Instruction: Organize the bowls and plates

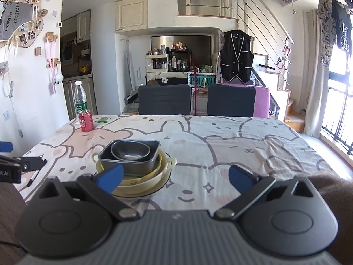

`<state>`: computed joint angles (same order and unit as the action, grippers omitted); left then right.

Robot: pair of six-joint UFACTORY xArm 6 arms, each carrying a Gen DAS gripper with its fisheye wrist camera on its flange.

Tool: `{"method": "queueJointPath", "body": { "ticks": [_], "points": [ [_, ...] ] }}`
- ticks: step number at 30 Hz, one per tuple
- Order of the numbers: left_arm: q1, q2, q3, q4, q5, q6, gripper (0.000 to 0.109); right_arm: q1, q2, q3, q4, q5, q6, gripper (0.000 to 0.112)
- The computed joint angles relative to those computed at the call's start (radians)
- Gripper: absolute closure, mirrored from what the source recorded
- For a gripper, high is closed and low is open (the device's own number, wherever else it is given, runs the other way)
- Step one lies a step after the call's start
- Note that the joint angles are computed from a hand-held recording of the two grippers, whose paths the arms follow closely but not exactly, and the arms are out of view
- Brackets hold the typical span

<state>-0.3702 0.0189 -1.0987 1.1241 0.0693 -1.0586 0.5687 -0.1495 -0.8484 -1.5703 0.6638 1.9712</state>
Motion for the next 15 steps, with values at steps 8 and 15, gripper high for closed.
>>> {"method": "queueJointPath", "body": {
  "ticks": [8, 15],
  "points": [
    [-0.001, 0.004, -0.005, 0.018, 0.003, -0.008, 0.006, 0.004, 0.008, -0.004, -0.006, 0.008, -0.004, 0.01],
    [0.0, 0.004, -0.005, 0.023, 0.005, -0.006, 0.006, 0.006, 0.014, -0.007, -0.008, 0.005, 0.002, 0.01]
  ]
}}
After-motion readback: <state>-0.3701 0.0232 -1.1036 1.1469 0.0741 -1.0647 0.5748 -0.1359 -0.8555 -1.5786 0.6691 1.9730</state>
